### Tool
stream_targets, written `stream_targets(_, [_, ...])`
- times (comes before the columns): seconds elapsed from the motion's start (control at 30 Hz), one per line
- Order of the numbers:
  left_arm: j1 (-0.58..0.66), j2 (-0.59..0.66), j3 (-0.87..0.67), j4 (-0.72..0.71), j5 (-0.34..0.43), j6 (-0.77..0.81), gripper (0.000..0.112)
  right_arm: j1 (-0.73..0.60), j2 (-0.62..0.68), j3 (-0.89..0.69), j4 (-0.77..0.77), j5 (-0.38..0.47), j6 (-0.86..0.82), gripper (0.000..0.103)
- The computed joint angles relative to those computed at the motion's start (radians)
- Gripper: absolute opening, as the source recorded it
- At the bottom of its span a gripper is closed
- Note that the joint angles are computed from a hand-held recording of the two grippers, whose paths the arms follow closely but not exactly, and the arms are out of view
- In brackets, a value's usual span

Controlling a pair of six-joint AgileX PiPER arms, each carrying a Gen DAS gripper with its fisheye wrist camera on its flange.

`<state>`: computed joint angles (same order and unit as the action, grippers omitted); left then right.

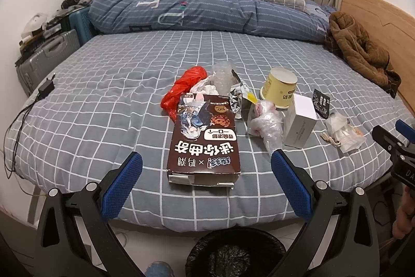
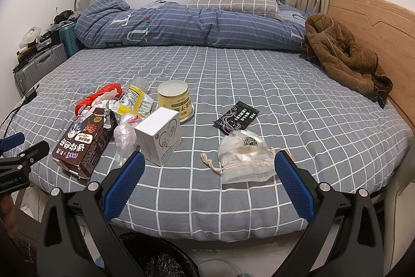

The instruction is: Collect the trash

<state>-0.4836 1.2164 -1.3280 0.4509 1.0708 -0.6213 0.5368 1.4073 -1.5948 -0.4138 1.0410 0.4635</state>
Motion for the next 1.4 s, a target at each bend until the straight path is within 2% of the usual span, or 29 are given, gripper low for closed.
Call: stream_targets(1.4, [0.012,0.032,-0.045,-0.016,0.02,0.026,0.097,-0.003,0.004,-0.011,0.002,0.0,-0.001,0.096])
